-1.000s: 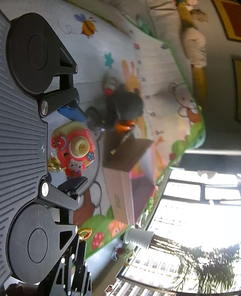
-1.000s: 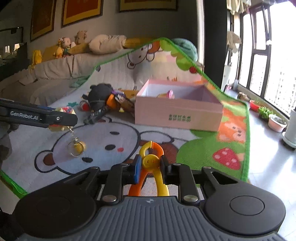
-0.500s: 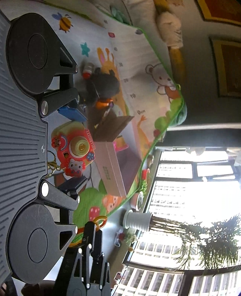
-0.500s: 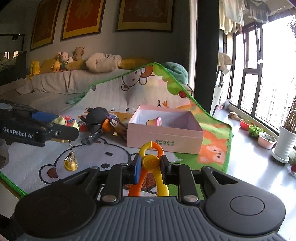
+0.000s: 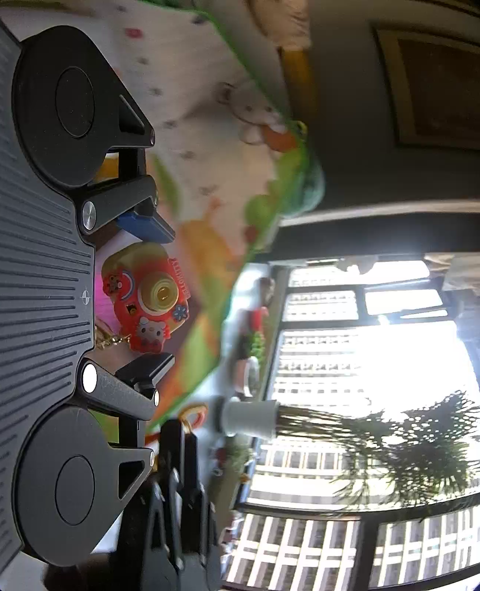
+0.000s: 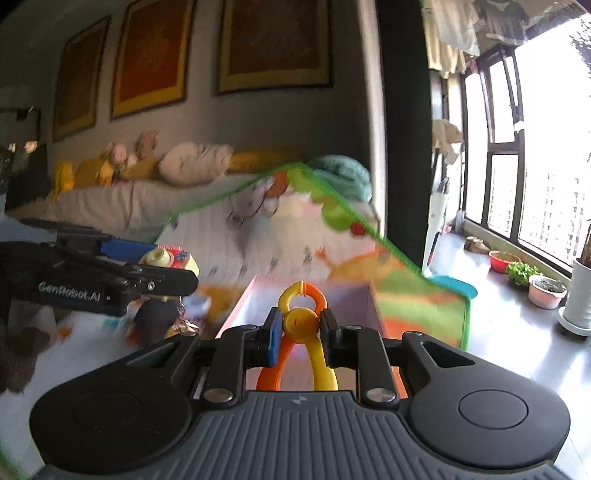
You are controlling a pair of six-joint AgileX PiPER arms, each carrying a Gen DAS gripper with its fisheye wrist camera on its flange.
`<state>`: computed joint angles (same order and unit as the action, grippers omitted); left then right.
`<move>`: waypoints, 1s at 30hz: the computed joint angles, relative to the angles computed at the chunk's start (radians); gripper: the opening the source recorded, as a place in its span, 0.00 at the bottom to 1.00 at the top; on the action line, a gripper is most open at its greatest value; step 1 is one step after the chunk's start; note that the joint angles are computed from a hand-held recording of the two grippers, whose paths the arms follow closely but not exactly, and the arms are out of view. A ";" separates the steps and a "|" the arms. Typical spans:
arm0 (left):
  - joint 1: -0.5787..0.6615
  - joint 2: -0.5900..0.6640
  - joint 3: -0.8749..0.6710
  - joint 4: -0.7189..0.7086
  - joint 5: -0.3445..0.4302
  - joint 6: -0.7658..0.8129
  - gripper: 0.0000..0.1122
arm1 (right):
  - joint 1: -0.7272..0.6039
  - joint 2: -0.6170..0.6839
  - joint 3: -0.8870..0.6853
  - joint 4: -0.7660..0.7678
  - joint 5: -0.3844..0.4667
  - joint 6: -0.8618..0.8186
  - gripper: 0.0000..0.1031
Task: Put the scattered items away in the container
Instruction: 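Open both tools over the pink box to drop the held toys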
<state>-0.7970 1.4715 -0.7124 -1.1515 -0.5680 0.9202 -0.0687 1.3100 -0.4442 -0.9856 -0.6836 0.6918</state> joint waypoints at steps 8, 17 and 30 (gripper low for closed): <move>0.296 0.106 -0.140 0.472 0.219 -0.502 0.87 | 0.090 0.312 -0.290 0.264 0.036 -0.136 0.77; 0.128 0.106 0.310 0.169 -0.095 -0.464 0.92 | 0.088 0.368 -0.062 0.362 -0.135 -0.333 1.00; -0.212 0.181 0.615 -0.136 -0.408 -0.875 0.92 | 0.813 0.412 -0.039 1.116 -0.037 -1.237 0.51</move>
<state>-1.0087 1.6528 -0.0974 -1.2877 -0.9759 0.0455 0.7443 1.7225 -0.4835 0.1302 -0.7210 -0.5454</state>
